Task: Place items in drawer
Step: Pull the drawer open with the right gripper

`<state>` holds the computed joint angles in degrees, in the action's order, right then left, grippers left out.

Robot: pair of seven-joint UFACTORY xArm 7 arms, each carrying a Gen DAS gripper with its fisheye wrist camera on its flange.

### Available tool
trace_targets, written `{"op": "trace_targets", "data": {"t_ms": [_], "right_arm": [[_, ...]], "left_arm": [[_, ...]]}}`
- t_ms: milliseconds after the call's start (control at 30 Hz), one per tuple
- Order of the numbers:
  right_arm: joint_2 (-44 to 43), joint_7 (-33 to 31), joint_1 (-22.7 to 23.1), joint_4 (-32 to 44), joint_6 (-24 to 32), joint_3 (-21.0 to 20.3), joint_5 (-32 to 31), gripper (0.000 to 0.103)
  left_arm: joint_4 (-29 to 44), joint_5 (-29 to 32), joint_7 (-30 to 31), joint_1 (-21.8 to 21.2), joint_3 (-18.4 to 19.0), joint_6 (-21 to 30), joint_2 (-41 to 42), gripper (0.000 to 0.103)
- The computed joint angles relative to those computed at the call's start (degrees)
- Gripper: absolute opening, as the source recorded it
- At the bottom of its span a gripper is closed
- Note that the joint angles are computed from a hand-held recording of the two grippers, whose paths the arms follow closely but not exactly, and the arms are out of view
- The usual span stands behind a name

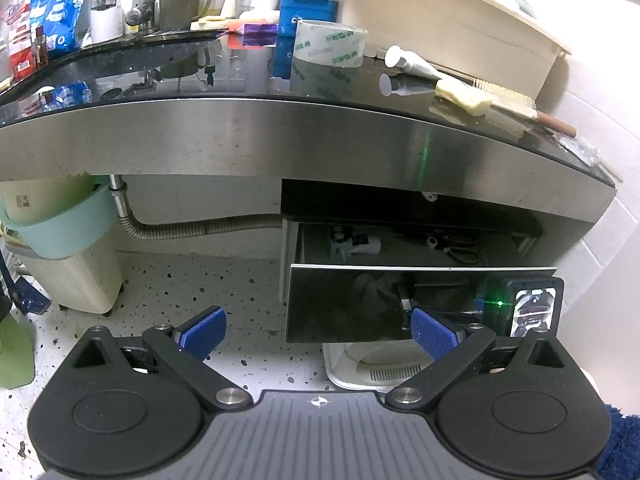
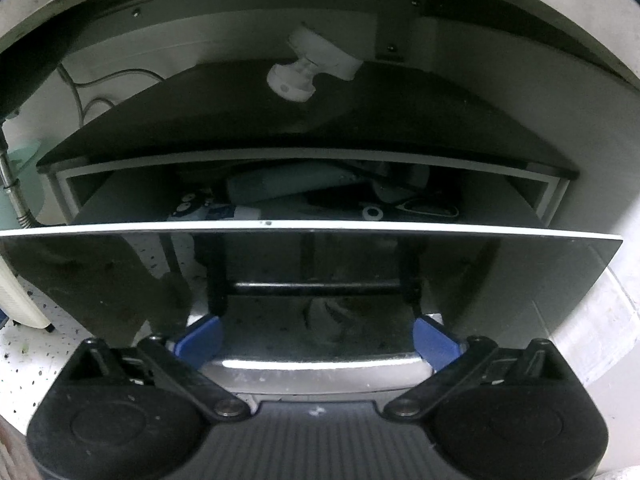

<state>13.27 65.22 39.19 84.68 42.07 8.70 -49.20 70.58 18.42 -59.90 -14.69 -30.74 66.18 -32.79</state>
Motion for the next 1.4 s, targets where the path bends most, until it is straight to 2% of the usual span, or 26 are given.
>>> {"op": "trace_targets", "data": {"t_ms": [300,1033,1400], "right_arm": [[-1.4,0.8,0.0,-1.6,0.2,0.4,-0.3,0.103],[-7.8,2.2,-2.6,-9.0,0.3,4.4,0.8,0.103],[-7.3,1.2,-2.9,-7.9,1.4,4.9,2.0,0.103]], "left_arm": [[0.0,0.0,-0.1,0.1,0.1,0.0,-0.4,0.100],[0.8,0.3,0.0,0.0,-0.3,0.4,0.3,0.100],[1.3,0.7,0.2,-0.2,-0.5,0.6,0.7,0.100]]}}
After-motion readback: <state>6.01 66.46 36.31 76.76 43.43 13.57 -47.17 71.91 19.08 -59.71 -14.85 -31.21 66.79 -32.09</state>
